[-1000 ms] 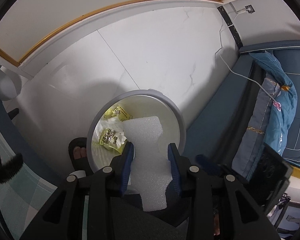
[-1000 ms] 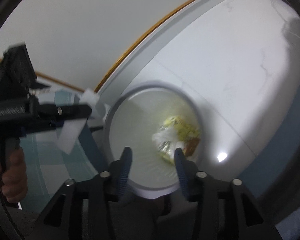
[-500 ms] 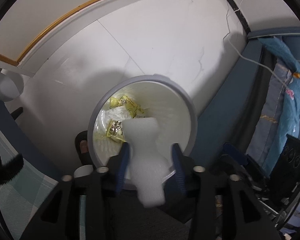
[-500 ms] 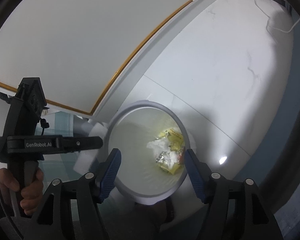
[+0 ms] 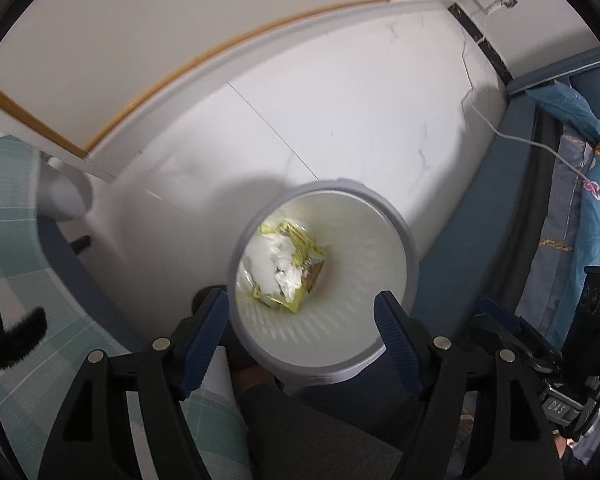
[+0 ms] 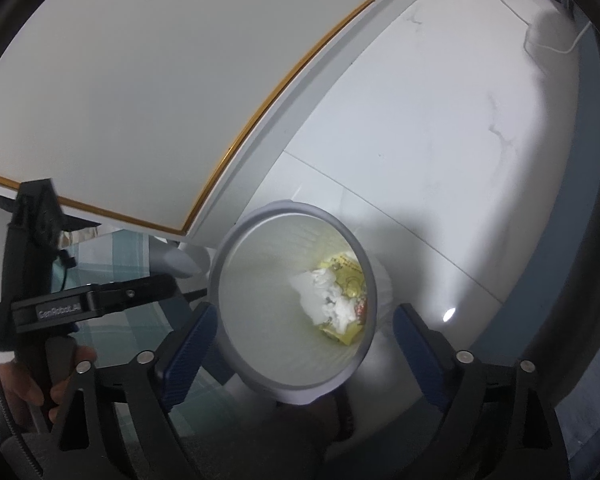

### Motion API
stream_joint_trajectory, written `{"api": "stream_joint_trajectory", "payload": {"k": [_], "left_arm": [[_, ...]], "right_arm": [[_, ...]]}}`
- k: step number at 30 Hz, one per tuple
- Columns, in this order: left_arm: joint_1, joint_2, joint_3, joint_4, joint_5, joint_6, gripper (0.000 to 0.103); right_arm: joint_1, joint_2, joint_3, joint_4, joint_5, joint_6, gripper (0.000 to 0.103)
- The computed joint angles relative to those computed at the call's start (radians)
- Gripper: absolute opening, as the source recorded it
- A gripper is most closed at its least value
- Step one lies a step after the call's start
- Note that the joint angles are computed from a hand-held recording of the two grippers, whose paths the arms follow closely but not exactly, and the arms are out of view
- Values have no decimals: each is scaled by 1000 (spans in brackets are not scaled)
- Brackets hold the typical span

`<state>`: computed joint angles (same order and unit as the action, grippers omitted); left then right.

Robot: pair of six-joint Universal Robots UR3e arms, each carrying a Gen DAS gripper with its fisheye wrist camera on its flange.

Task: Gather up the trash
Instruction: 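Move both open grippers back over the table toward the orange packet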

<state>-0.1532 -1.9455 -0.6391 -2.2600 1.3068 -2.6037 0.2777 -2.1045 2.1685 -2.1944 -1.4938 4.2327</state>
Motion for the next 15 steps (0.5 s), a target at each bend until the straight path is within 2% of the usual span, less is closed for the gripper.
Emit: {"api": "stream_joint_trajectory", "payload": {"k": [8, 15], "left_arm": [[79, 109, -4, 38, -16, 22, 72], [200, 135, 202, -83, -94, 66, 72]], "right_arm": [[59, 17, -101, 51, -56, 36, 93], [184, 98, -327, 165, -192, 69, 93]]}}
